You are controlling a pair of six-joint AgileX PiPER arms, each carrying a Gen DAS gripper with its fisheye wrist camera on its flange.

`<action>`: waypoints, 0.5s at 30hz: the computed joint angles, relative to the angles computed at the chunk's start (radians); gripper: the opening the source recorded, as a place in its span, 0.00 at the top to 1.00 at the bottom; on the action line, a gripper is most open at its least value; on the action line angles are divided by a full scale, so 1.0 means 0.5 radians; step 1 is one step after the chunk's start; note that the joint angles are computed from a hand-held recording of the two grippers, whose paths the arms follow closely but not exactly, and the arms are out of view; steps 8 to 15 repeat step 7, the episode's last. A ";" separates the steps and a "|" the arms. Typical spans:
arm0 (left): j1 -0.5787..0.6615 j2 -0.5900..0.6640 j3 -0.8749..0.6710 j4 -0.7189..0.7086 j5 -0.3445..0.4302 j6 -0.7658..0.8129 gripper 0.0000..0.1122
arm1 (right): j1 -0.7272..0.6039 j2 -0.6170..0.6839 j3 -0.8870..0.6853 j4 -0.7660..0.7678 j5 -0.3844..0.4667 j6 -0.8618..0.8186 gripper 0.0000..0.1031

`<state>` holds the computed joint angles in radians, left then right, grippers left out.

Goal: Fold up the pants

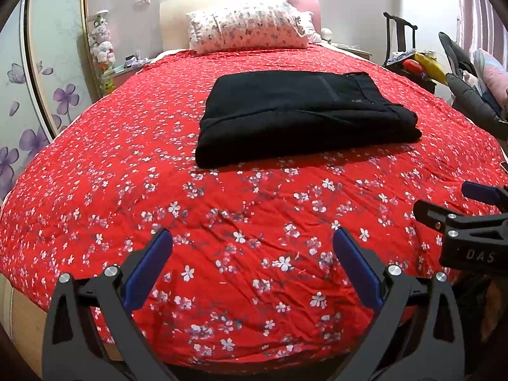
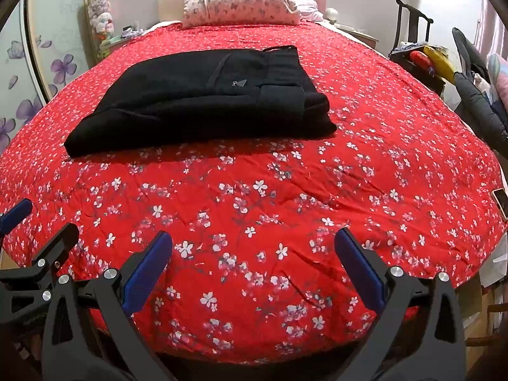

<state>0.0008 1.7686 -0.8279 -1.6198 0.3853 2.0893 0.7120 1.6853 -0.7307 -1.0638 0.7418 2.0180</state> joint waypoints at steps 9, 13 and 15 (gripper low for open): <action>-0.008 0.016 -0.036 0.141 -0.005 -0.107 0.10 | 0.000 -0.005 -0.001 0.014 -0.002 -0.012 0.01; -0.008 0.016 -0.036 0.141 -0.005 -0.107 0.10 | 0.000 -0.005 -0.001 0.014 -0.002 -0.012 0.01; -0.008 0.016 -0.036 0.141 -0.005 -0.107 0.10 | 0.000 -0.005 -0.001 0.014 -0.002 -0.012 0.01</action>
